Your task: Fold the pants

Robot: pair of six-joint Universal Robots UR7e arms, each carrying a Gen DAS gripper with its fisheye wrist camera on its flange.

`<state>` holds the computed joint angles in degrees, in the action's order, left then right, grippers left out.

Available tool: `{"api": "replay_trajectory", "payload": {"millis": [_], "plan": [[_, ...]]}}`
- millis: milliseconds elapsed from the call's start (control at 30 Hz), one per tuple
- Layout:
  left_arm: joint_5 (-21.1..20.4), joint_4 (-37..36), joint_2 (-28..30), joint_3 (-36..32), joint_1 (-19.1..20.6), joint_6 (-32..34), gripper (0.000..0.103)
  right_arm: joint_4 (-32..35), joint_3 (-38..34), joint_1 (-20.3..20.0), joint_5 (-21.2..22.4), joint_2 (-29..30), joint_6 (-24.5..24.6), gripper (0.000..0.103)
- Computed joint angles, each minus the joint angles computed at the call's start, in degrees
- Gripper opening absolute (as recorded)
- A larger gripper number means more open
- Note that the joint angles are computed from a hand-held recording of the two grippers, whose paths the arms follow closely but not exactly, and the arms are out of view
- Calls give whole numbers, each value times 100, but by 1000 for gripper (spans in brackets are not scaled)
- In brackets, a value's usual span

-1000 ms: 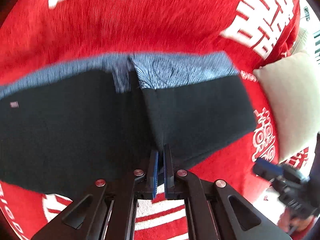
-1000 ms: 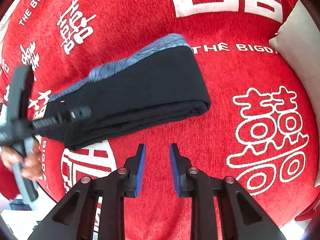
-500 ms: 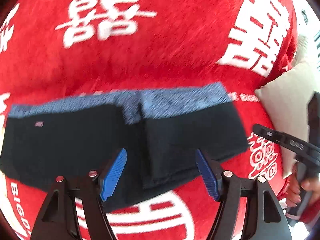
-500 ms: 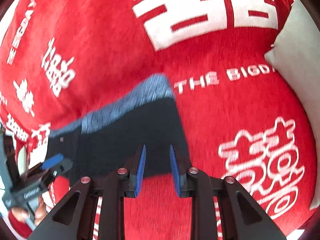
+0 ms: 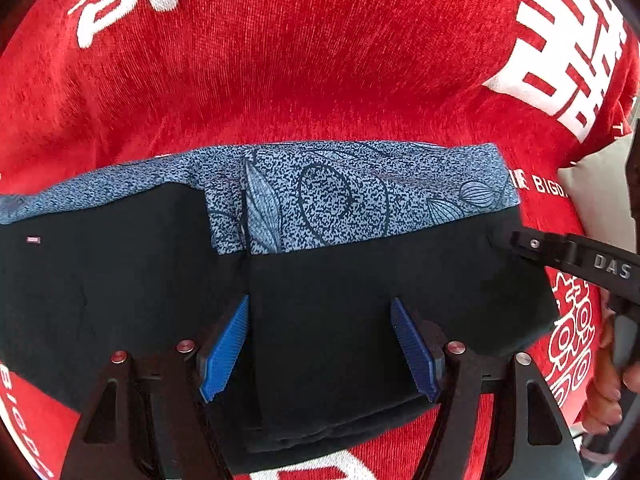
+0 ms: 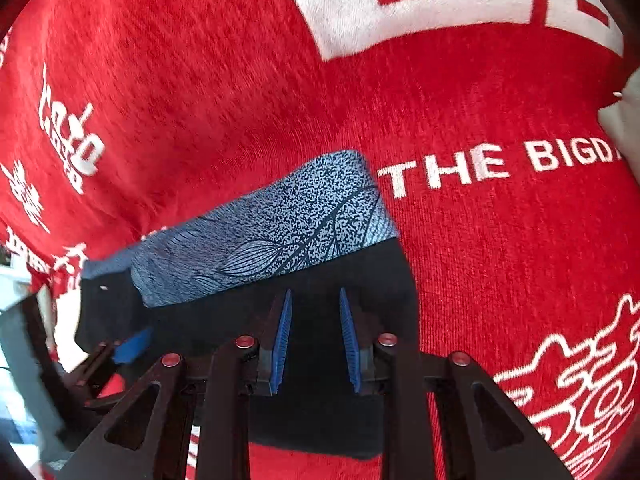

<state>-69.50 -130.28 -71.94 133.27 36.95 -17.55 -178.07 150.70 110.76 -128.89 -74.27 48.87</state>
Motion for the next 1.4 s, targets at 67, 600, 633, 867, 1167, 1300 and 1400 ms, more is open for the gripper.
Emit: {"api": "replay_trajectory", "payload": {"millis": [67,600,633,867,1167,1300,1400], "plan": [[-2,147,-61,-48,12,-101,72,-137,33,-1,27,19,-24,27],[365,1731,-1775,139,121,-1505,81,1684,-567,1154,34,-41,530,58],[384,1809,-1855,133,167,-1539,81,1764,-621,1233,69,-3,612,58],[489,2331,-2411,98,493,-1663,81,2278,-1070,1653,290,445,1070,68],[740,2846,-3001,-69,1118,-1571,81,2535,-1814,1891,574,1364,1045,68],[871,2928,-3132,-194,1456,-1462,81,2575,-2182,1897,694,1770,850,68],[957,2874,-3134,-315,1734,-1354,81,2629,-2427,1892,754,2021,743,68]]}}
